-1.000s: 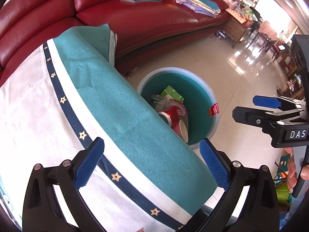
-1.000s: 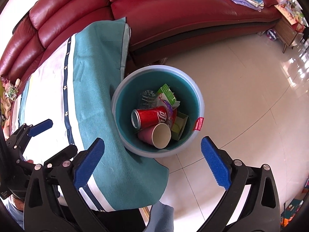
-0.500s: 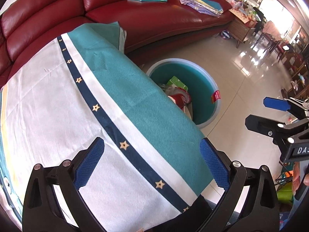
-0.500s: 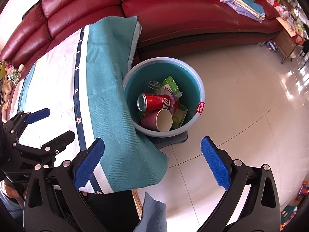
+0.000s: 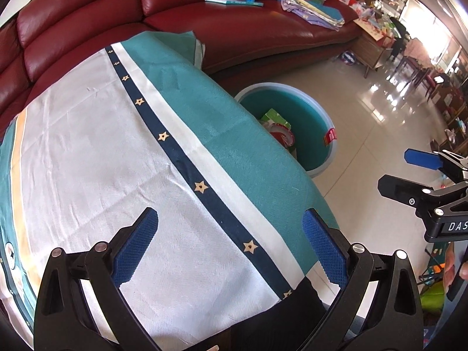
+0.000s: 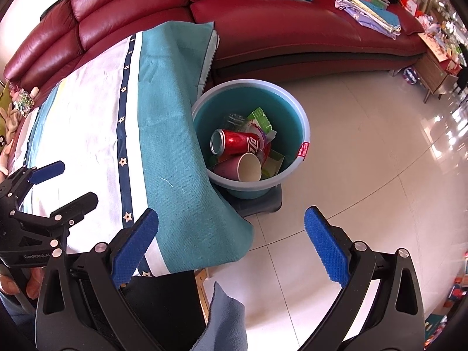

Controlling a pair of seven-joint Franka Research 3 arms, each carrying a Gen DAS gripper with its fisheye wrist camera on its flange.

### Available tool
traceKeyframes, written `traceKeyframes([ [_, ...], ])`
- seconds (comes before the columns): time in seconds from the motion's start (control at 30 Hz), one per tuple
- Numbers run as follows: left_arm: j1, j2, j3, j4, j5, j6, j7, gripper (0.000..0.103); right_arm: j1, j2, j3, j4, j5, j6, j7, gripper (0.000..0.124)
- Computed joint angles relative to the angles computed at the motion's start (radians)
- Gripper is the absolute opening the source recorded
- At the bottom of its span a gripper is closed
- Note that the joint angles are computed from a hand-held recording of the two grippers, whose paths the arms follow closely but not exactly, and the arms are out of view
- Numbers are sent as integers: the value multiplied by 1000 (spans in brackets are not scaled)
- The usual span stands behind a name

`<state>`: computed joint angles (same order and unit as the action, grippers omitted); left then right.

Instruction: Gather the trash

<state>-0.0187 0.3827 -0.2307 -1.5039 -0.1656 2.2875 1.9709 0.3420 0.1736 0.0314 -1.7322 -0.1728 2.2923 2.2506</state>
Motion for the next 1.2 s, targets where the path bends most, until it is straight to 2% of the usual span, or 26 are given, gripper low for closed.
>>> traceKeyframes([
  [0.5,-4,13,1,11,13,-2,-12,99,-7,7,-2,-10,17,4,-6,96],
  [0.7,7,16,-12,6,-25,10,9,99,-10,17,-6,-10,31,10,-13,96],
  [0.97,-9,10,2,-8,14,58,-28,99,-15,22,-10,-12,39,12,-23,96],
  [1.2,-15,23,6,9,52,48,-52,99,-17,25,-13,-7,39,8,-27,96],
])
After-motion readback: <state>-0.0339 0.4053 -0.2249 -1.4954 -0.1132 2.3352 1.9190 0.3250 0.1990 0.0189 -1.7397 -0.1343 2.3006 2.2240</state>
